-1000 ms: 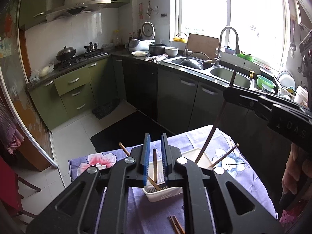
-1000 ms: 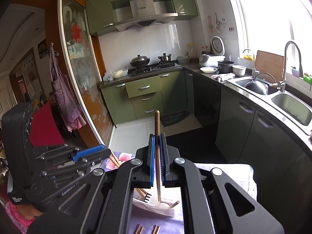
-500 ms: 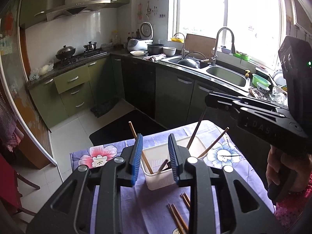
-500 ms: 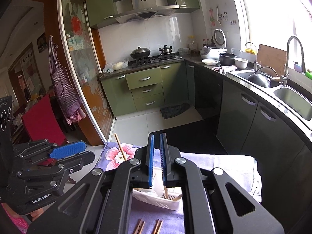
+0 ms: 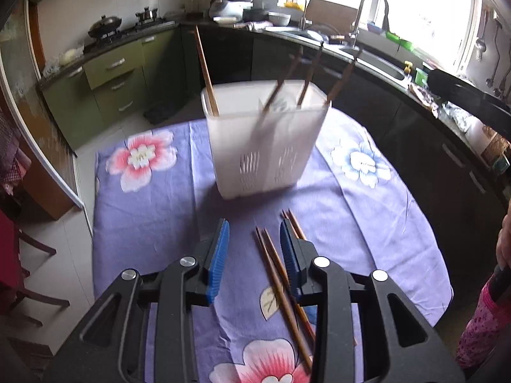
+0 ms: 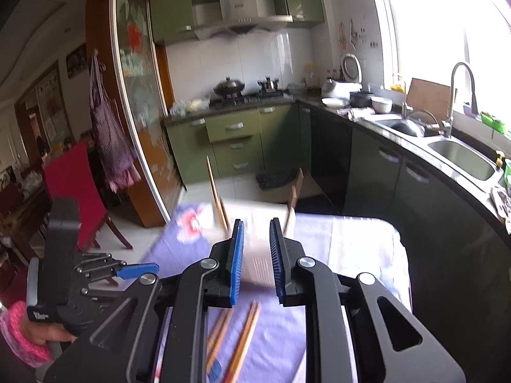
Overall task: Organize utensils
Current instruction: 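Move the left tool to the chopsticks and close on one while the right tool returns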
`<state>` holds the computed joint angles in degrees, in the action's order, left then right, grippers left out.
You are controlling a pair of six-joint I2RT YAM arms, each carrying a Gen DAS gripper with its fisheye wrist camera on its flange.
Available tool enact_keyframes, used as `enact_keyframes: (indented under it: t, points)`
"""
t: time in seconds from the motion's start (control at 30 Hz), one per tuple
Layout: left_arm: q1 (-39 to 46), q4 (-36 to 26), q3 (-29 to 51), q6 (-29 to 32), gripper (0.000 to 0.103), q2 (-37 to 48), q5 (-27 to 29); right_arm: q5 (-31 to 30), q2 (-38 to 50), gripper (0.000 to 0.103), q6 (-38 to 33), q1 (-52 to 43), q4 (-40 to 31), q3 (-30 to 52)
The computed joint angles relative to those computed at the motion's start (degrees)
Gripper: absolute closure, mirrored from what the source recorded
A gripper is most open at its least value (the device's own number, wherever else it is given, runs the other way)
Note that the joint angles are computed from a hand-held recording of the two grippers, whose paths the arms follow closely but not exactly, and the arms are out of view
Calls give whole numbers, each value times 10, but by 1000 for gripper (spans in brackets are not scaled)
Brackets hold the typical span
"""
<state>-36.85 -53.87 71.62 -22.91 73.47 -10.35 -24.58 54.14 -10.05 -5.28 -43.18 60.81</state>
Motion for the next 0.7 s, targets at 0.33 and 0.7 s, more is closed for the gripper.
enact_keyframes:
  t: [0.33,0.7]
  points:
    - [15,91,-98,-60,72,99,57,16,32,82,-36,-16,62,-200]
    - [6,85,-60,-63,85,168,38,13,70,82,-40,-21,76,-197]
